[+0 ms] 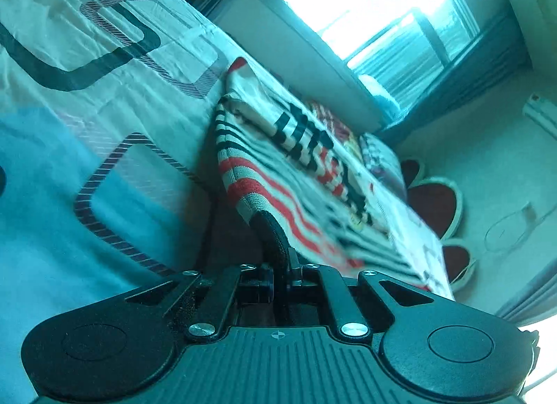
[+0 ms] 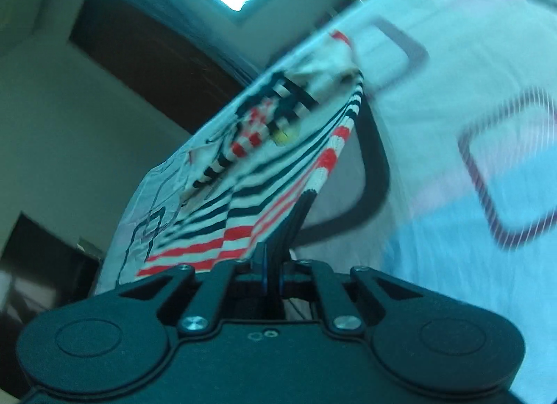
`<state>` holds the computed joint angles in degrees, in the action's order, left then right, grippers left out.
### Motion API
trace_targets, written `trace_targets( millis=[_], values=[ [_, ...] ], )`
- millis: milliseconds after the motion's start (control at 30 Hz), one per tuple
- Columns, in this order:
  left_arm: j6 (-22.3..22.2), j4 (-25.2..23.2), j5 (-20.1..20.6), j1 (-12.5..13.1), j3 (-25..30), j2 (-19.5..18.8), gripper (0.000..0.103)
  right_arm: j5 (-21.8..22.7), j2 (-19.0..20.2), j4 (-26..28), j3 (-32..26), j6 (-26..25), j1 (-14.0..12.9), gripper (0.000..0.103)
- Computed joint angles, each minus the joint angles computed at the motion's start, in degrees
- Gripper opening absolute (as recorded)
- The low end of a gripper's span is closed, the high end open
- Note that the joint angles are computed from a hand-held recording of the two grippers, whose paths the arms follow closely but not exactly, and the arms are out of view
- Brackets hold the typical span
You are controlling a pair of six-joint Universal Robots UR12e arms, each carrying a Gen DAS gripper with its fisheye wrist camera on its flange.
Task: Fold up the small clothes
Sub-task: 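Grasp the black hem with both tools and lift it toward the collar, then carry the hem over the strip with both tools, folding it in half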
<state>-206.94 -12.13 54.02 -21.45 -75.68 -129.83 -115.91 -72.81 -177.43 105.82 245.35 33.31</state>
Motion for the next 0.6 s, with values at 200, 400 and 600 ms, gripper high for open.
trace_targets(
  millis=[200, 400, 600],
  values=[
    [-1.2, -4.8, 1.8, -0.4, -0.4, -0.6, 0.006, 4.2, 0.3, 4.2, 2.9, 10.0, -1.3, 0.006],
    [-4.8, 0.5, -0.6, -0.1, 0.9, -1.2, 0.006, 1.3, 0.7, -0.5, 1.7, 5.2, -1.0, 0.006],
    [-9.7, 6.0, -1.6, -0.1, 9.3, -5.1, 0.006, -2.4, 2.0, -6.9, -1.8, -4.4, -2.9, 0.006]
  ],
)
